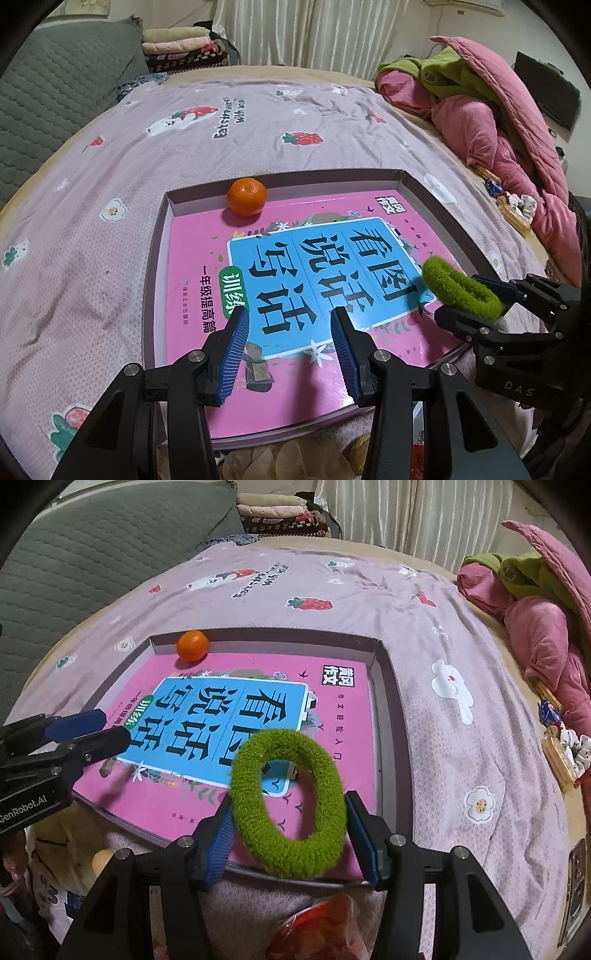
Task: Organize objects
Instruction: 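Lower the green ring onto the workbook and open the right tool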
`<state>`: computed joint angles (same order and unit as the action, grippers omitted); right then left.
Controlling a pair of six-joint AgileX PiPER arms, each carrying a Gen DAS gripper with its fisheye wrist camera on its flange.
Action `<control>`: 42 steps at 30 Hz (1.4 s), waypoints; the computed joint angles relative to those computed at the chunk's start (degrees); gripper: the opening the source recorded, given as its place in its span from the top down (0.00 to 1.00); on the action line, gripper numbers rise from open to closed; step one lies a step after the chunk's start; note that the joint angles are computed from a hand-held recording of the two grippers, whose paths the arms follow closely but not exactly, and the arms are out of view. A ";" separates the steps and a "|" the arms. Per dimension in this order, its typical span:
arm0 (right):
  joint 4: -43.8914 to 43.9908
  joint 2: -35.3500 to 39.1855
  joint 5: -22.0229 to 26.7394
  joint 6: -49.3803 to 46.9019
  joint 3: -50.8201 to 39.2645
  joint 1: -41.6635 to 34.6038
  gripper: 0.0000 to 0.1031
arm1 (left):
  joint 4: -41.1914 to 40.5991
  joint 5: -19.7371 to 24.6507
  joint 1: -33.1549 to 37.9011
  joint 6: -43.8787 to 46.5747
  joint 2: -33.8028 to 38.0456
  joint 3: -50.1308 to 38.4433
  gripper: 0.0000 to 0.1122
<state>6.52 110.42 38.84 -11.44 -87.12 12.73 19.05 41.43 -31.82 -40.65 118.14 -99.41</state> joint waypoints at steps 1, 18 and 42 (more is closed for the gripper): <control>-0.63 0.01 -0.14 0.68 0.04 0.16 0.46 | 0.06 0.01 -0.01 -0.04 0.01 -0.04 0.58; 5.17 -4.29 -5.89 -4.78 3.08 -0.46 0.46 | 1.18 -0.42 -0.50 -0.68 -0.72 0.59 0.58; 23.23 -14.96 -17.01 -21.43 14.28 -2.64 0.45 | 28.60 -4.99 -9.18 -27.97 -12.35 15.02 0.43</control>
<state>29.75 95.47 21.83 -32.87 -72.84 10.09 47.66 36.44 -41.00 -68.62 105.79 -84.39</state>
